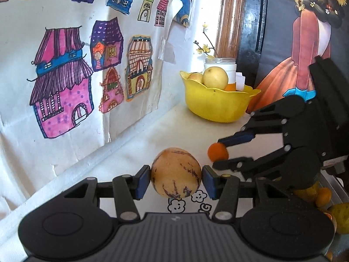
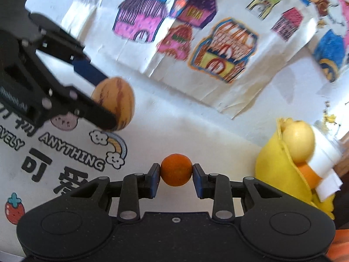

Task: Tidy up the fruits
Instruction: 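Carry the striped melon and the mandarin over the metal tray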

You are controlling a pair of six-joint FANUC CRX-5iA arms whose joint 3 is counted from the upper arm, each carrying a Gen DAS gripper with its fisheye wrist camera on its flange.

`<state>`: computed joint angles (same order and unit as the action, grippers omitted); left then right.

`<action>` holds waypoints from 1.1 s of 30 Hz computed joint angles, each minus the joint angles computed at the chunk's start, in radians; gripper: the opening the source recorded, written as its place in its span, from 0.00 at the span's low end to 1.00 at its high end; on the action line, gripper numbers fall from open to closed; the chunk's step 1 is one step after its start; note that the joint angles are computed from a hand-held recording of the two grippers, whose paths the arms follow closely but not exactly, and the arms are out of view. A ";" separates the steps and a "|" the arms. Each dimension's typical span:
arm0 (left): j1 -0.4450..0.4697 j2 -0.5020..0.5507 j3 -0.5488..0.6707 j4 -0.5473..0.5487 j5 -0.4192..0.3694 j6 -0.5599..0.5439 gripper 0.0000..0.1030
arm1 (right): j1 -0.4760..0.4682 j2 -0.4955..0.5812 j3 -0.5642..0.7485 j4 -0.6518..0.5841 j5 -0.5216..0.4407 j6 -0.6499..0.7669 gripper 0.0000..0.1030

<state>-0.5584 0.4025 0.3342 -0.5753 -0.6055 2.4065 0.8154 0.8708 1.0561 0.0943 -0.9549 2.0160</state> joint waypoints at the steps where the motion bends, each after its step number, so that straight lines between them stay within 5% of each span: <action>1: -0.007 0.001 0.005 -0.013 -0.008 0.011 0.54 | 0.000 -0.017 -0.024 0.004 0.015 -0.010 0.33; 16: -0.061 0.040 0.093 0.029 0.011 -0.012 0.54 | 0.003 -0.398 -0.672 0.269 0.376 -0.390 0.33; 33: -0.171 0.125 0.226 0.126 -0.025 -0.136 0.54 | -0.036 -0.717 -1.158 0.524 0.505 -0.785 0.33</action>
